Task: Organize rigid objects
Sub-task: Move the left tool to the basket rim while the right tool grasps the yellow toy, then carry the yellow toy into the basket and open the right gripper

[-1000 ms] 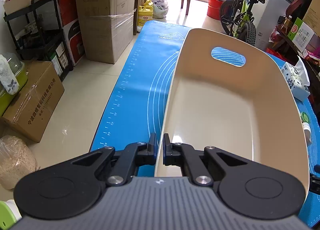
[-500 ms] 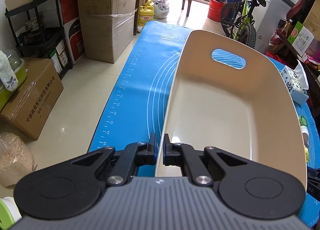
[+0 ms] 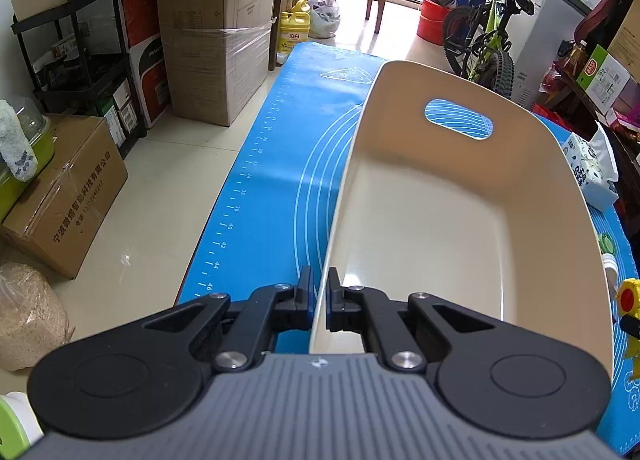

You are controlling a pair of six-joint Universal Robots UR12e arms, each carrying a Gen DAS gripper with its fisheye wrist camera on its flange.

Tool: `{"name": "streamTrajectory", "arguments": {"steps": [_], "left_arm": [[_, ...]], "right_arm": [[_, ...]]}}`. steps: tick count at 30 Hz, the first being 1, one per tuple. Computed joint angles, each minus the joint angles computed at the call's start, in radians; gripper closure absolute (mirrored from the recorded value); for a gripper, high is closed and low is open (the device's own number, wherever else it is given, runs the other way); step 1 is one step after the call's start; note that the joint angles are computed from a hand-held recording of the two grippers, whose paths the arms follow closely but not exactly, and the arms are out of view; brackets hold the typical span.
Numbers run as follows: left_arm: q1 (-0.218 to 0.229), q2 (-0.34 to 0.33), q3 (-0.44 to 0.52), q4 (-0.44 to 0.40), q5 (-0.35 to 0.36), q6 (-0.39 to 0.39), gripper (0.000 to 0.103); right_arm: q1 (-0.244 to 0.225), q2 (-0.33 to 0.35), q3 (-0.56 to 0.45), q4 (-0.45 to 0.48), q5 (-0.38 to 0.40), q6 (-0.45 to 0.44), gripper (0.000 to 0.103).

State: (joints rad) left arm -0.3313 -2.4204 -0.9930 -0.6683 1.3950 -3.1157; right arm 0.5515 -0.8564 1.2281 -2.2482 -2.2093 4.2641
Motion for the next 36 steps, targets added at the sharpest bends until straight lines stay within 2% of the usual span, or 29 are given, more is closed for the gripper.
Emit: {"name": "streamTrajectory", "arguments": {"steps": [8,21,29,32,36], "left_arm": [[0.000,0.000,0.000,0.000,0.000,0.000,0.096],[0.001,0.001,0.003,-0.012,0.000,-0.005,0.096],[-0.001,0.000,0.005,-0.015,0.005,-0.006,0.096],[-0.001,0.000,0.005,-0.015,0.004,-0.007,0.096],[-0.001,0.001,0.004,-0.015,0.005,-0.005,0.096]], "right_arm": [[0.007,-0.011,0.010,-0.048,-0.061,0.023,0.070],[0.007,0.019,-0.075,-0.102,-0.138,-0.091,0.070],[-0.005,0.094,-0.205,-0.172,-0.107,-0.205,0.070],[-0.008,0.136,-0.275,-0.188,-0.073,-0.256,0.070],[-0.009,0.196,-0.380,-0.170,-0.032,-0.311,0.070]]}}
